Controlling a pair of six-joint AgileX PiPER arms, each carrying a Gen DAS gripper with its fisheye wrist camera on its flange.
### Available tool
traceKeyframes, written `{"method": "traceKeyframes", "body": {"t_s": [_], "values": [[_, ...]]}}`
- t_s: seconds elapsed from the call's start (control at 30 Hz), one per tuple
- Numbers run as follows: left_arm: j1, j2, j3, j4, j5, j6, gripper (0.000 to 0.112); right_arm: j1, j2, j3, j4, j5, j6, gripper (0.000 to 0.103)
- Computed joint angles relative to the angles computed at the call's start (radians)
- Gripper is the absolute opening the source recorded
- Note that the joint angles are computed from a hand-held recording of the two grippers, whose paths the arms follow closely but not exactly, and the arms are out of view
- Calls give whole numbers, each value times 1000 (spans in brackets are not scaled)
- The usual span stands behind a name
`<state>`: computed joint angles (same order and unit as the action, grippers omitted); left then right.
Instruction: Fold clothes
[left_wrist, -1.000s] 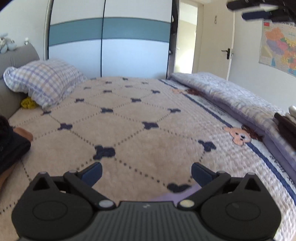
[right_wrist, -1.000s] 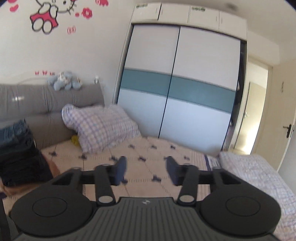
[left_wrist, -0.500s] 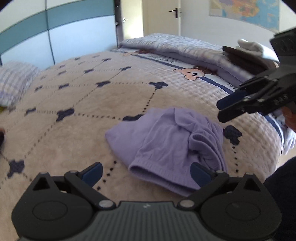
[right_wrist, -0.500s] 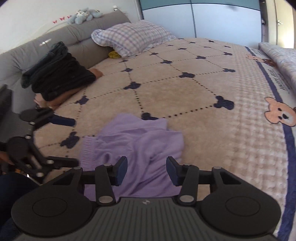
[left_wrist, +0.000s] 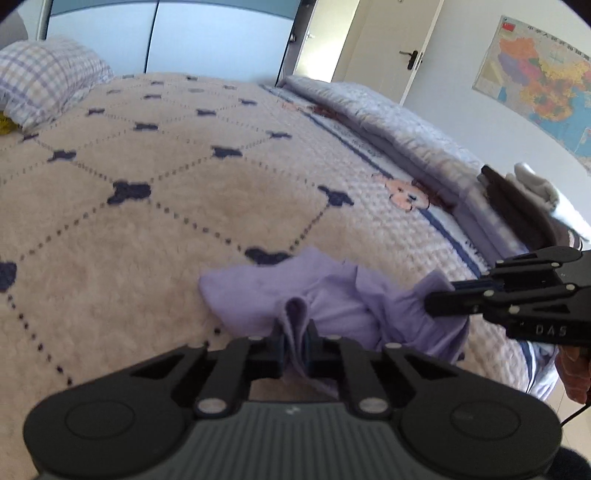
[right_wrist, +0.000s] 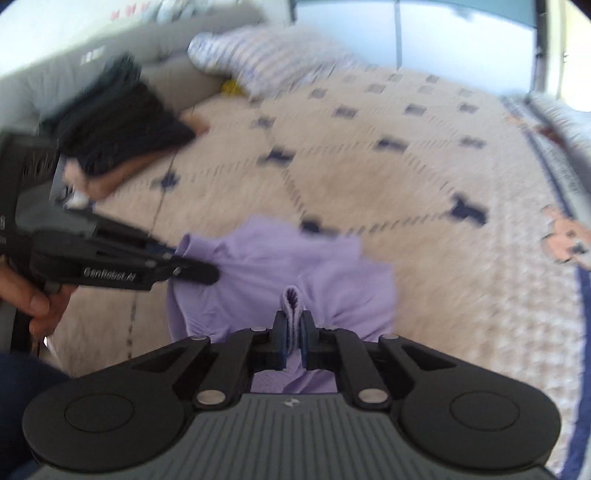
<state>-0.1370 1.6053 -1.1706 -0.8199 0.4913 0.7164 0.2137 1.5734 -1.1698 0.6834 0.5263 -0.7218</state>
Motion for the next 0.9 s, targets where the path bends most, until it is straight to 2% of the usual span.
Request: {"method": "traceKeyframes", "body": {"t_s": [0.13,0.27,0.4,0.53,0.63,0.7,0.77,0.83,0.9], "values": [[-37,-110,-132,97,-21,-148,6,-80,-115,-73,126,-24,-44,8],[-119,-200,-316,410,-44,-417,6,-119,-226,-172,186,-37,-42,8],[-203,-217,-508,704,20,-654,6,-111,-299,-263,135,-73,19,8],[-296,-190,-712,949,124,-850,7,-117,-318,-402,25,-42,154,8],[-344,-165,-882,963,209,-894,6,-75,-316,-526,-188,-41,330,8],[-357,-175,-931,923,216,-884,6,-47,-338,-575,-283,-54,392,8],[-358,-187,-937,892,190,-860,8,-61,-389,-562,-218,-76,331,8],[-336,-174,-947,836,175,-825,9,-106,-438,-512,-69,-94,210,8],[-308,-154,-941,783,159,-790,9,-164,-454,-473,82,-77,96,9]]}}
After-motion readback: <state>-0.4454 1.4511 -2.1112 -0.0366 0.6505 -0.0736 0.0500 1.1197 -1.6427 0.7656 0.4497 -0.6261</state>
